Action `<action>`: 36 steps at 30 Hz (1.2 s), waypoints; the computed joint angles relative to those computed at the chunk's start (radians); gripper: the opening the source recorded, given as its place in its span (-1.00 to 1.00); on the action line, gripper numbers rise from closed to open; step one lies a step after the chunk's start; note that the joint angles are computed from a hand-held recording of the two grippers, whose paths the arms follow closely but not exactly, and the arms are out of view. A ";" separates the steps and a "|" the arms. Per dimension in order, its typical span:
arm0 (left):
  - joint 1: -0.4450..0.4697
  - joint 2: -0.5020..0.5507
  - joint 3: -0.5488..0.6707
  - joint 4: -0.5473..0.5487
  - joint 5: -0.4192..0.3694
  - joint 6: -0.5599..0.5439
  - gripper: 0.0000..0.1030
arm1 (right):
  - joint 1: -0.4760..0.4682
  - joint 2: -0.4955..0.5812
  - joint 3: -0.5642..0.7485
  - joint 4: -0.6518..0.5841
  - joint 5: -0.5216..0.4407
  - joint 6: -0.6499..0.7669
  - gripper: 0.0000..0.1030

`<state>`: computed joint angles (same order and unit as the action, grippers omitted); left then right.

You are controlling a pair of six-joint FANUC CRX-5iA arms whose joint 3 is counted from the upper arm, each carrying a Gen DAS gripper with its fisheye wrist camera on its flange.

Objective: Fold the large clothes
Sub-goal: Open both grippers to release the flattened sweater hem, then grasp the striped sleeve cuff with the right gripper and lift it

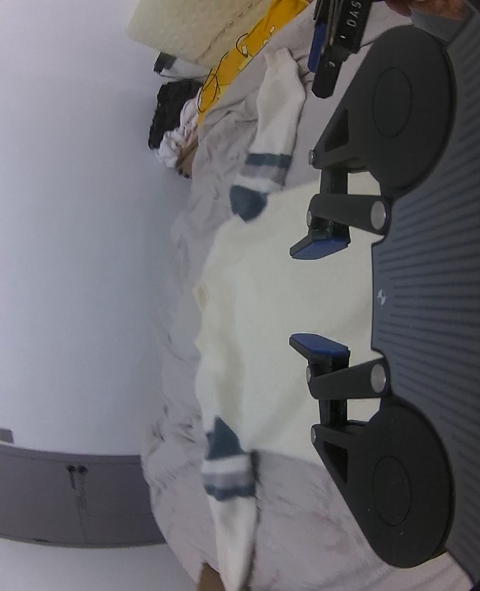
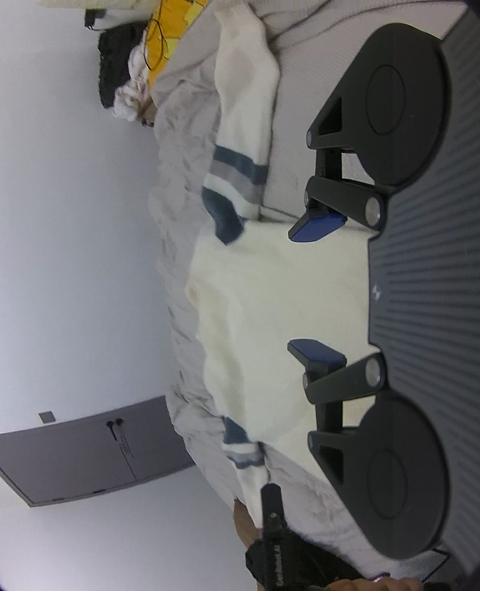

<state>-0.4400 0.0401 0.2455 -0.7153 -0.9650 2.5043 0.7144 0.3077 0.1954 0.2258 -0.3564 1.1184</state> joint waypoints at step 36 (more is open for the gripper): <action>0.122 0.113 -0.101 0.118 0.211 0.053 0.49 | -0.296 0.342 0.559 -0.505 -0.359 -0.007 0.86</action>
<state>-0.3180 0.1535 0.1442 -0.5975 -0.7542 2.5568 0.4182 0.6501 0.7543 -0.2796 -0.7158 1.1118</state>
